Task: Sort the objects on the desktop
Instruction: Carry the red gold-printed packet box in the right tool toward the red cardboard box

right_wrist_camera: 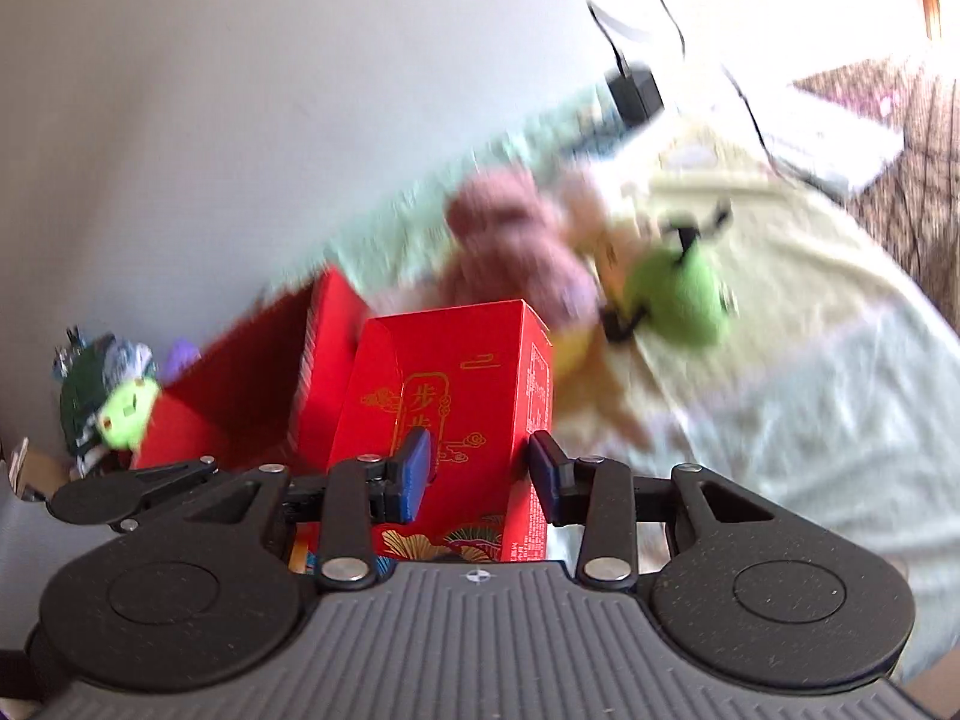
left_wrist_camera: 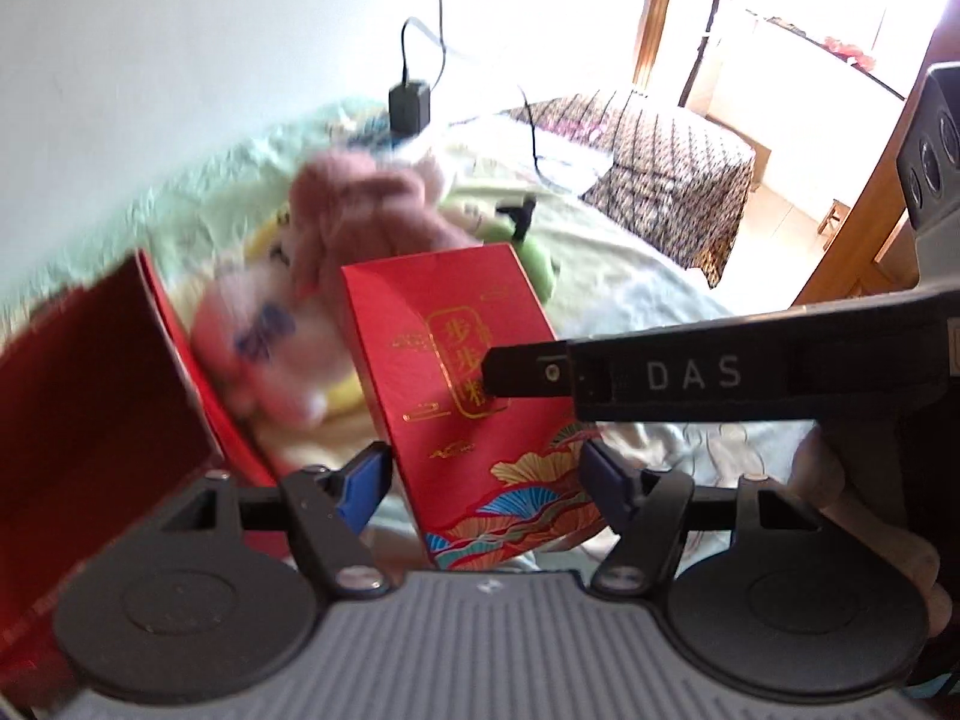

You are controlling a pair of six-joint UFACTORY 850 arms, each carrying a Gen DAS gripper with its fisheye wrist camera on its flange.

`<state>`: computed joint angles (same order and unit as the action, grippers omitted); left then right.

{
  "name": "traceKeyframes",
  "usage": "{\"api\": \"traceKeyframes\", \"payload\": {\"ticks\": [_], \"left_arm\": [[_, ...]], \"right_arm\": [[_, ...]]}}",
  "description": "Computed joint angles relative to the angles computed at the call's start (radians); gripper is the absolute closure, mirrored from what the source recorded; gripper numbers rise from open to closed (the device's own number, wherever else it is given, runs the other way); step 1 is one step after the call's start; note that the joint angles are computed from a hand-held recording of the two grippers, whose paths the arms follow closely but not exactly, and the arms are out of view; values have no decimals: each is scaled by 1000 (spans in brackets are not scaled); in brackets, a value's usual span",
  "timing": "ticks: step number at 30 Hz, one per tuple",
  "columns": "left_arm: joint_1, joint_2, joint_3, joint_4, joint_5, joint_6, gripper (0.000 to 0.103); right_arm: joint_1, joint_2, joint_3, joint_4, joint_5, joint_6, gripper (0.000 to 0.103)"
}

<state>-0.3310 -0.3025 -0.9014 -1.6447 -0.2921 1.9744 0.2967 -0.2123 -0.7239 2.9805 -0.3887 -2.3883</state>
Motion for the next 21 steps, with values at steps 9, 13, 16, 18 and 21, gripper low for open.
{"api": "traceKeyframes", "payload": {"ticks": [9,13,16,18,21], "left_arm": [[116,23,-88,-23,-43,119,33],[199,2,-134,79,-62,34,33],[247,-36,-169,191,-54,-67,33],[274,-70,-195,288,-51,-156,33],[308,-128,-234,451,-67,-322,33]], "right_arm": [[51,-71,-196,77,2,-141,62],[83,-160,-325,-18,42,-58,62],[112,-231,-422,-106,100,20,62],[138,-279,-486,-119,155,5,61],[171,-357,-584,-141,252,-15,60]]}}
